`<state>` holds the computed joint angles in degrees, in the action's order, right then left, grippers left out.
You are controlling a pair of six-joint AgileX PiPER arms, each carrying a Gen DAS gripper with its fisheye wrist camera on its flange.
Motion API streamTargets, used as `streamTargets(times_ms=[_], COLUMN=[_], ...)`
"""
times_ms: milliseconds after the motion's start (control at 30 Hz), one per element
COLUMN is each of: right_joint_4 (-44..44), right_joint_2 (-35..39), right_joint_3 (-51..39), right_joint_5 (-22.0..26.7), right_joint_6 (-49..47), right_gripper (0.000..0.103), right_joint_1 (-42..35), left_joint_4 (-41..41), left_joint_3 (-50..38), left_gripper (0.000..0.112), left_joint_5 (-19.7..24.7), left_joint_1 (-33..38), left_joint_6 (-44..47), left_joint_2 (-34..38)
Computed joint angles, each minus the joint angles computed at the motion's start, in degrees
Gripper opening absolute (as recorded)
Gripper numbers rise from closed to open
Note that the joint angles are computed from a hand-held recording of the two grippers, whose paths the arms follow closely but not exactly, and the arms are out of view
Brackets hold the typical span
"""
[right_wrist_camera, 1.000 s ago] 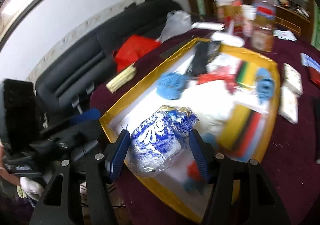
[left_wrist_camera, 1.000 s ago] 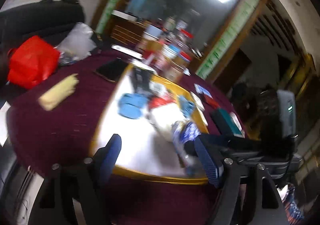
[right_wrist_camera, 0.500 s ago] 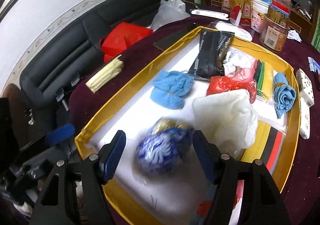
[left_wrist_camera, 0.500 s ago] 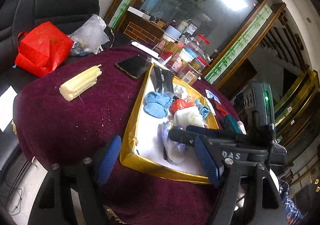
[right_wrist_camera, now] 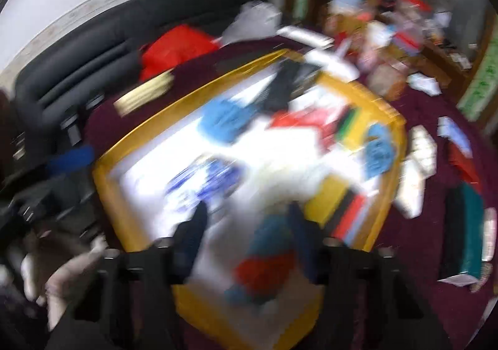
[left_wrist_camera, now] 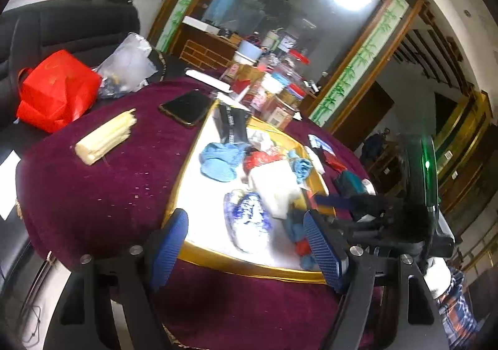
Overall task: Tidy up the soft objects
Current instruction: 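Carry the blue-and-white patterned bag with the right tool into the tray and release, then reach the right tool to the grey knitted pouch while left reaches to a white tissue pack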
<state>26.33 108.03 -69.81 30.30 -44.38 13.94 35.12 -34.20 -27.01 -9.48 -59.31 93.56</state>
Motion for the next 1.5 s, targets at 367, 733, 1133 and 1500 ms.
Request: streamTargets(times_ms=[367, 733, 1133, 1500], right_joint_4=[-9.82, -4.70, 18.47, 16.24], right_joint_2=[12.81, 10.79, -8.29, 14.03], right_joint_3=[-17.29, -20.26, 2.24, -19.06], right_joint_5=[8.60, 10.75, -2.76, 6.39], right_joint_6=[15.54, 13.54, -14.45, -5.24], right_gripper=[0.033, 0.039, 0.074, 0.074], right_joint_1=[6.74, 3.40, -34.73, -55.18], left_joint_4=[2.40, 6.00, 7.49, 27.31], left_joint_3=[2.47, 1.92, -2.87, -19.10], left_gripper=[0.080, 0.080, 0.082, 0.082], left_joint_5=[-2.17, -2.56, 2.69, 14.28], left_joint_1=[5.37, 5.54, -5.54, -24.40], left_joint_6=[-2.17, -5.23, -6.73, -25.02], left_joint_2=[-1.67, -1.32, -0.70, 7.65])
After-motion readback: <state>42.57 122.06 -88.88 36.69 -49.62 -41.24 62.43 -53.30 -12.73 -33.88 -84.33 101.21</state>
